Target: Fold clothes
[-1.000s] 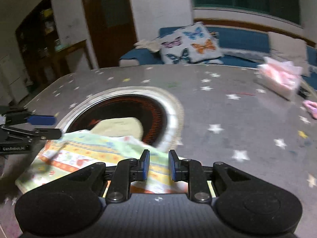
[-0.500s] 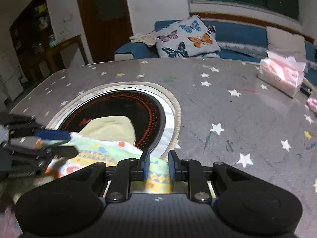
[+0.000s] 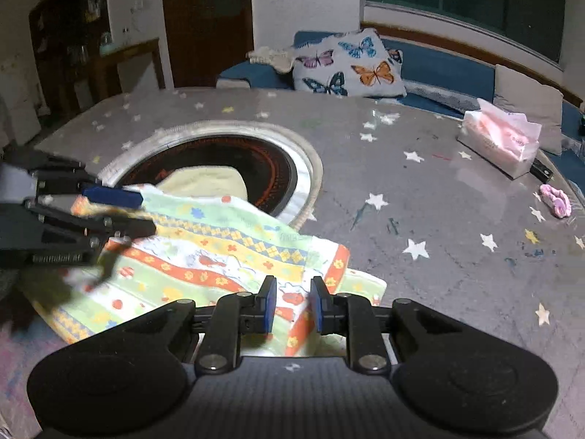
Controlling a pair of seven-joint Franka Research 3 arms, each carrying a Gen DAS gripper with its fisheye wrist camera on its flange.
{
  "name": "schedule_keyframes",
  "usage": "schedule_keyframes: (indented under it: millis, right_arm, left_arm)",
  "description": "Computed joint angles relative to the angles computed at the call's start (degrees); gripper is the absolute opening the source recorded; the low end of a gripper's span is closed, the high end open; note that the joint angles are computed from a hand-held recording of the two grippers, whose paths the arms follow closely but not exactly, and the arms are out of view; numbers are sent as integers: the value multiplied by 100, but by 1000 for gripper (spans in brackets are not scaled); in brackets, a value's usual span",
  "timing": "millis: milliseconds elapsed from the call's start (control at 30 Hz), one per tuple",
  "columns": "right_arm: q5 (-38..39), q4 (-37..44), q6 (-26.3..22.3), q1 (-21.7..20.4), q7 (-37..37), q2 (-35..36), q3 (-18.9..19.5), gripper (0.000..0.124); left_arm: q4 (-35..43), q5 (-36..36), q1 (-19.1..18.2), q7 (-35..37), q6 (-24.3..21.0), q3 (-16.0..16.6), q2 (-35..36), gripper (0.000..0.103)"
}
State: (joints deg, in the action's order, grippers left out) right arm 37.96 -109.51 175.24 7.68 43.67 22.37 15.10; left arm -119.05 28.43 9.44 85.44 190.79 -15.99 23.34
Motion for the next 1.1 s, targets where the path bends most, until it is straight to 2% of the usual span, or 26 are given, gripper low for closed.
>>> schedule_keyframes:
  millis: [67,100,167,233,333,400,500,567,667,733,833,967,1100]
  right_arm:
    - [405,-82,94,-410,-530,-44,514,20]
    - [533,-95,62,-487,-694,-49,617,20]
    - [498,-139,-35,-293,-650,-63,415,20]
    - [365,-214,-52,-78,-514,-89,164,20]
    - [354,-397,114,20,-381,-218,53,20]
    - [754,-533,221,-329,-771,-331,470,20]
    - [1700,-711,250,-851,-1823,-505,1146,21]
    - [1728,-831,203,-664,-1899,-588,979,25]
    - [1762,-1023,264,-373,-2007,-698,711,26]
    - [1870,-1096,271,-228,-2090,-823,581,26]
    - [2508,-1080,241,-255,-2773,-973,711,27]
    - [3195,-870,38,-157,-3571,-938,774,33]
    - [3154,-724,-242,172,-3552,-778,535,33]
  left_arm:
    - [-181,96,125,13,106,-120,-102,36]
    - [-263,126,86,12,155,-79,-149,36]
    - [-463,112,-180,18,281,205,-271,36]
    - [-701,-20,-594,79,453,647,-409,37]
    - [-1072,-105,-715,67,637,868,-629,39]
    - [-1323,-211,-784,69,785,1003,-774,39]
    - [-1648,-448,-888,93,964,1153,-969,39]
    - [-1819,-482,-845,47,1013,1142,-1077,39]
    - [-2072,-460,-753,-13,1070,1135,-1218,39]
    - [-2198,-158,-491,-329,1108,1004,-1301,39]
    - [-2348,-136,-457,-503,1199,1039,-1437,39]
    - [-2381,-249,-440,-743,1320,1087,-1487,39]
    - [-2349,-355,-429,-898,1103,1133,-1451,39]
